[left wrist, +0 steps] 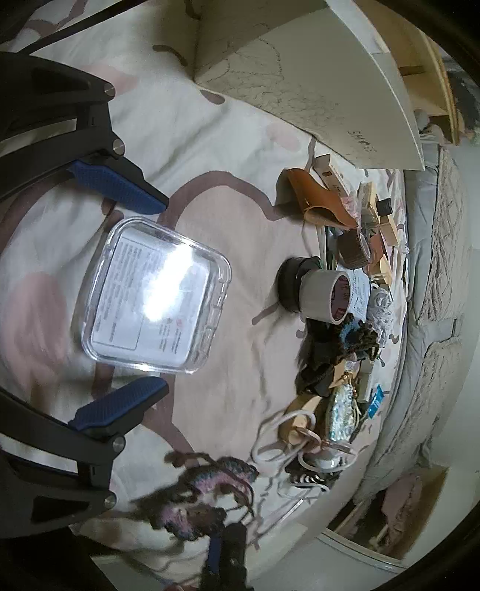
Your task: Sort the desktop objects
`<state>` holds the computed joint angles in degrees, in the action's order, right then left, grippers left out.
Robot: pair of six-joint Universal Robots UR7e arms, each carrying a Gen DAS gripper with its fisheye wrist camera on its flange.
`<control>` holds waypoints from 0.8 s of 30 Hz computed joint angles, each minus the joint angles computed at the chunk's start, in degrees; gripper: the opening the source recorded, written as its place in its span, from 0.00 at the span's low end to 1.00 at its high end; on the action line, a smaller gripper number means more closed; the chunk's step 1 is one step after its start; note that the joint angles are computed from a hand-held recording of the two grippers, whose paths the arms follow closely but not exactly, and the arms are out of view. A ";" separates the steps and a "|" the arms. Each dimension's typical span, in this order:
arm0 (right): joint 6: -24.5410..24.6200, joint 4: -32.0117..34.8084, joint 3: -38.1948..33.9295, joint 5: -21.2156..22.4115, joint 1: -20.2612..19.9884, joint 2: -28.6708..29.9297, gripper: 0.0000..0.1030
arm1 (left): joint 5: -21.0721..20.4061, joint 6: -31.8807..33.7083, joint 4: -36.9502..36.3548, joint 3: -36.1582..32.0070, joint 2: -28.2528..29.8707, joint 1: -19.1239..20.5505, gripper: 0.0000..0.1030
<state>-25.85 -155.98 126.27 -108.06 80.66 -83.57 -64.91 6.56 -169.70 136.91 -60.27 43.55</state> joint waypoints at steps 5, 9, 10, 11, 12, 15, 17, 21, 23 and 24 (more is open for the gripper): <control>-2.04 0.80 1.00 -0.76 -0.53 -1.25 0.76 | 1.71 0.92 -0.49 -0.05 0.67 -0.32 0.91; -0.84 5.42 1.31 -0.87 -2.30 -2.34 0.76 | 1.72 0.55 0.06 -0.56 1.01 -0.16 0.92; -0.50 6.24 1.44 -0.64 -2.68 -2.55 0.76 | 1.72 0.67 0.00 -0.63 1.13 -0.13 0.93; -0.43 6.78 1.61 -0.32 -2.89 -2.73 0.76 | 1.75 0.82 -0.11 -0.67 1.27 -0.12 0.93; -0.51 7.21 1.70 -0.04 -2.89 -2.87 0.76 | 1.78 0.91 -0.17 -0.68 1.35 -0.10 0.93; -0.61 11.48 1.08 2.46 -2.86 -3.27 0.76 | 1.92 1.09 -0.32 -0.55 1.37 -0.15 0.93; 0.07 16.21 0.00 5.13 -3.24 -3.15 0.76 | 2.01 1.40 -0.45 -0.53 1.45 -0.10 0.93; 0.39 19.97 -1.37 7.63 -2.95 -1.73 0.76 | 2.80 1.62 -1.20 -0.40 1.98 -0.36 0.94; 1.15 21.19 -2.32 9.88 -3.08 -1.09 0.76 | 3.21 1.67 -1.54 -0.31 2.19 -0.53 0.94; 2.37 22.16 -3.36 11.74 -3.26 -0.44 0.76 | 3.30 1.65 -1.56 -0.30 2.21 -0.56 0.94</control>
